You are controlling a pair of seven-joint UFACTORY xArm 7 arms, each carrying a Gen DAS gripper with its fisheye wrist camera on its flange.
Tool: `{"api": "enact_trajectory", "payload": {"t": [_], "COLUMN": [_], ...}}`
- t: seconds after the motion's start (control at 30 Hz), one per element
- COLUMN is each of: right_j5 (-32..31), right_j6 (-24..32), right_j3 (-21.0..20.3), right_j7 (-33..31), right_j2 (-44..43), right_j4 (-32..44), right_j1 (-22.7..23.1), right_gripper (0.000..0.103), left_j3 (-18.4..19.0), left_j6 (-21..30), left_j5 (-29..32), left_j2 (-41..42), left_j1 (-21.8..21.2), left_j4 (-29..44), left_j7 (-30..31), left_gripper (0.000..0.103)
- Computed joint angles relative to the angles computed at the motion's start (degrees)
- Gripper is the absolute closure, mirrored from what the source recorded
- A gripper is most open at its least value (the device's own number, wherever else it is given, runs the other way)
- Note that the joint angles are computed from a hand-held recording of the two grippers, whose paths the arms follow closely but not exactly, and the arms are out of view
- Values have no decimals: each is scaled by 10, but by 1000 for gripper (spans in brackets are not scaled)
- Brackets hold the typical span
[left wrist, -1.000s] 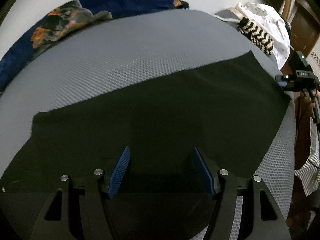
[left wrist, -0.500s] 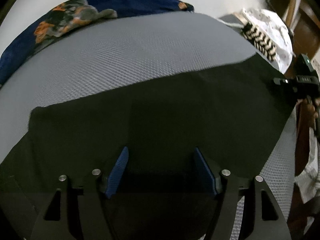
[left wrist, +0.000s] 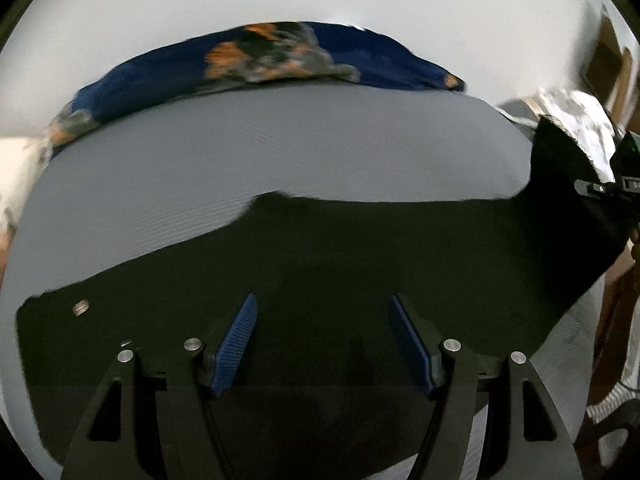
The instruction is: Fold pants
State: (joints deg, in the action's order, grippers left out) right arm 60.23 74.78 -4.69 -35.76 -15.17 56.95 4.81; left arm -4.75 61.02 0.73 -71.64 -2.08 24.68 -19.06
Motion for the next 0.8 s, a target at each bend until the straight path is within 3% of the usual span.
{"api": "enact_trajectory", "payload": {"t": [0.2, 0.4, 0.5, 0.6, 0.7, 0.8], "right_j5": [20, -21, -71, -105, -87, -75], "right_j6": [-50, -107, -149, -179, -172, -159], "right_j3": [71, 129, 155, 162, 150, 137], "right_j7": [19, 46, 55, 74, 72, 64], "right_j2": [24, 65, 66, 63, 50, 27], "right_j4": [9, 9, -1, -15, -24, -35], "right_j1": [69, 139, 172, 193, 205, 207], "right_gripper": [96, 96, 95, 85, 74, 74], "left_j3": [60, 95, 100, 109, 114, 116], "left_j6": [71, 108, 109, 109, 111, 109], "left_j5": [10, 1, -10, -23, -41, -58], "left_j2": [-94, -163, -178, -186, -191, -186], "left_j1": [42, 74, 81, 81, 76, 72], "left_j4": [-13, -23, -30, -36, -41, -43], "left_j7": [18, 35, 40, 47, 53, 54], "left_gripper": [34, 34, 34, 34, 34, 34]}}
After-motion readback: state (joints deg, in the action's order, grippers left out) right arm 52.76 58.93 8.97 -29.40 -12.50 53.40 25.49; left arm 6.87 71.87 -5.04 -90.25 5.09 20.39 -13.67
